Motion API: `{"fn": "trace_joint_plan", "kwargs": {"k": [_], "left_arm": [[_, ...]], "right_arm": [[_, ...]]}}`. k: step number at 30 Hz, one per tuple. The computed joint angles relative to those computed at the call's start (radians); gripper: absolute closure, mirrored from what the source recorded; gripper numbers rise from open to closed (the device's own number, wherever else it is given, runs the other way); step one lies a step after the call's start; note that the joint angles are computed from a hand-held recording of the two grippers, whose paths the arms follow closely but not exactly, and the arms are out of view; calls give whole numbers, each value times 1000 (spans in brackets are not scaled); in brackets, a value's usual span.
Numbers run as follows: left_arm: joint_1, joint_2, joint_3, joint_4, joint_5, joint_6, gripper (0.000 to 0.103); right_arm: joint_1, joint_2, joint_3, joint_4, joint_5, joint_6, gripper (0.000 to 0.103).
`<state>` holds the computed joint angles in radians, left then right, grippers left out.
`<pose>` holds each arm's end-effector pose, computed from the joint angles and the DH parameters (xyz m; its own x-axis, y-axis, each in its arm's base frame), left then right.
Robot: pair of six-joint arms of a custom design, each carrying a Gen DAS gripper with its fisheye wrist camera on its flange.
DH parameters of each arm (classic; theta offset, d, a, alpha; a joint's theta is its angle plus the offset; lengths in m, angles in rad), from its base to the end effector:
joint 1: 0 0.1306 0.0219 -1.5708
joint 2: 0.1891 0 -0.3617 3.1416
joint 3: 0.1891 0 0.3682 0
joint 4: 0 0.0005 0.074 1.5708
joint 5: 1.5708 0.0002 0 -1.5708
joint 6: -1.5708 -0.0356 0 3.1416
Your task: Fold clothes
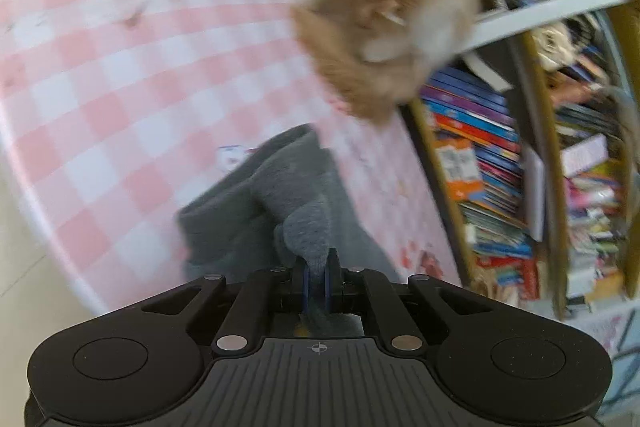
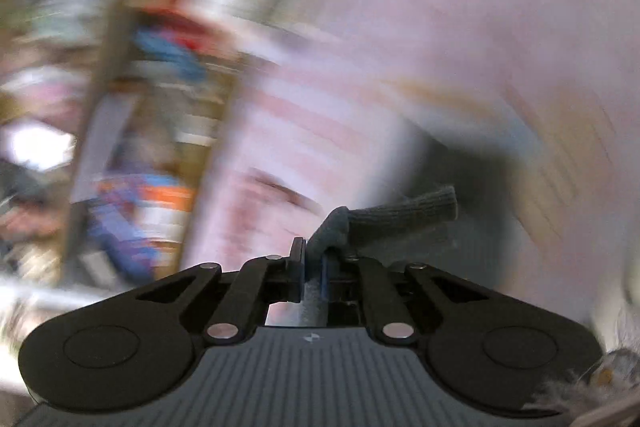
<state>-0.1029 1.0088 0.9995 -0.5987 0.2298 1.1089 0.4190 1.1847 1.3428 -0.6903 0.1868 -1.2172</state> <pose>0.3447 -0.0442 0.4018 -0.5093 -0.8237 -0.2493 -0.3812 0.4756 -0.7928 0.3761 0.1597 0.4878 -0.3984 0.8317 -0.3868 0.3471 0.5270 0.7757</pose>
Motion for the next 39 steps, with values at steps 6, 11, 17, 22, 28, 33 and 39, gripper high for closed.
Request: {"fn": "trace_joint_plan", "kwargs": {"k": [6, 11, 17, 22, 28, 33, 39], "left_arm": [[4, -15, -9, -47, 9, -8, 98], [-15, -13, -37, -64, 19, 29, 98], [-12, -19, -1, 27, 39, -12, 98], [7, -86, -22, 90, 100, -54, 98], [13, -67, -77, -82, 104, -54, 98], [12, -44, -57, -104, 109, -78, 94], [29, -69, -37, -191, 84, -115, 65]], "right_arm": [[-9, -12, -43, -136, -3, 14, 96], [-4, 27, -145, -244, -12, -87, 98], [7, 24, -157, -223, 14, -91, 97], [36, -2, -122, -236, 80, -33, 97], [33, 13, -131, -292, 53, -50, 97], [60, 33, -106, -328, 104, -11, 93], [76, 37, -67, -426, 139, -29, 69]]}}
